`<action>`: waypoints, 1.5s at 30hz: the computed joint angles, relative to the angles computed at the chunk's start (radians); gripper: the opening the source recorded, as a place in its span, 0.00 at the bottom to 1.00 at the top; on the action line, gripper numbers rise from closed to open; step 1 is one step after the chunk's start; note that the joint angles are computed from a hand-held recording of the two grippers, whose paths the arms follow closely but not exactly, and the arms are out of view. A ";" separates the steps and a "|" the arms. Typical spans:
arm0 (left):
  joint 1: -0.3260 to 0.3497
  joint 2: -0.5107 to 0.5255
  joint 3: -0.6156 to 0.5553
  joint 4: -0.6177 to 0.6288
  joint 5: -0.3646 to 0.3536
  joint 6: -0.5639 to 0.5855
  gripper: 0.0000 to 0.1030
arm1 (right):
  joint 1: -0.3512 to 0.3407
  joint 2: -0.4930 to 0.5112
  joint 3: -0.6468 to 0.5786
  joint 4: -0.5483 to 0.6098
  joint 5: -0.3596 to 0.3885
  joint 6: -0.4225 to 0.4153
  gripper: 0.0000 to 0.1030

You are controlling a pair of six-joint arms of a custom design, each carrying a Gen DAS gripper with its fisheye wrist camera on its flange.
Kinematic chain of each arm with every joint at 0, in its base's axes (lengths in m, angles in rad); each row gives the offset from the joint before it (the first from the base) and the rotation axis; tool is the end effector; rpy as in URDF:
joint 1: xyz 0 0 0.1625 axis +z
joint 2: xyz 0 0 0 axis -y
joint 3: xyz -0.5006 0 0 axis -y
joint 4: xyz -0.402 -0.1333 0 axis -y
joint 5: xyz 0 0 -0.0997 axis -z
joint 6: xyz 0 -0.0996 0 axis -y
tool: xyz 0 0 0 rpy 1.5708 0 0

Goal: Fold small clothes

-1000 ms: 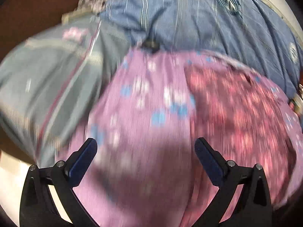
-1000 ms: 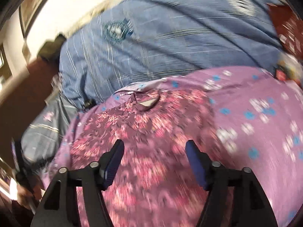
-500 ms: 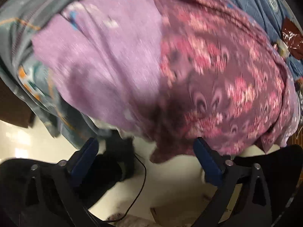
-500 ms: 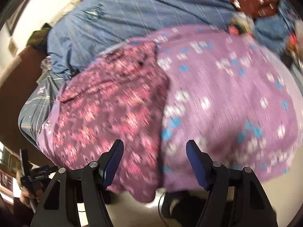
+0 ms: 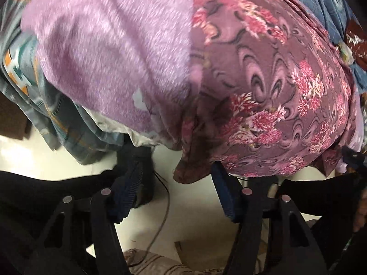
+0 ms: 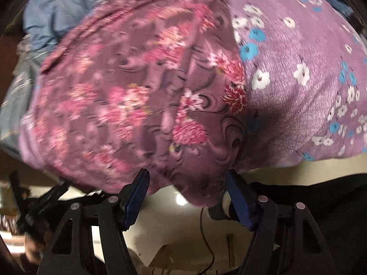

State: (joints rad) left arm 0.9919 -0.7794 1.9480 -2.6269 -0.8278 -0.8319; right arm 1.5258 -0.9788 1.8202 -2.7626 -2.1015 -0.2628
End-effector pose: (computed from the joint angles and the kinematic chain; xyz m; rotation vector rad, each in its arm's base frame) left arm -0.1626 -0.6156 0.0603 -0.2566 2.4445 -0.5153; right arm 0.0527 -0.6734 0.2317 0.1550 -2.5448 0.3394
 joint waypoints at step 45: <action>-0.041 -0.213 0.116 -0.197 -0.107 0.285 0.43 | -0.064 -0.245 -0.087 0.271 0.719 -0.138 0.07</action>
State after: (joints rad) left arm 0.9513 -0.9924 2.0639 -2.8242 -0.9349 -0.5467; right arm 1.4616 -1.2240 1.7331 -2.4917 -1.3823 -0.4005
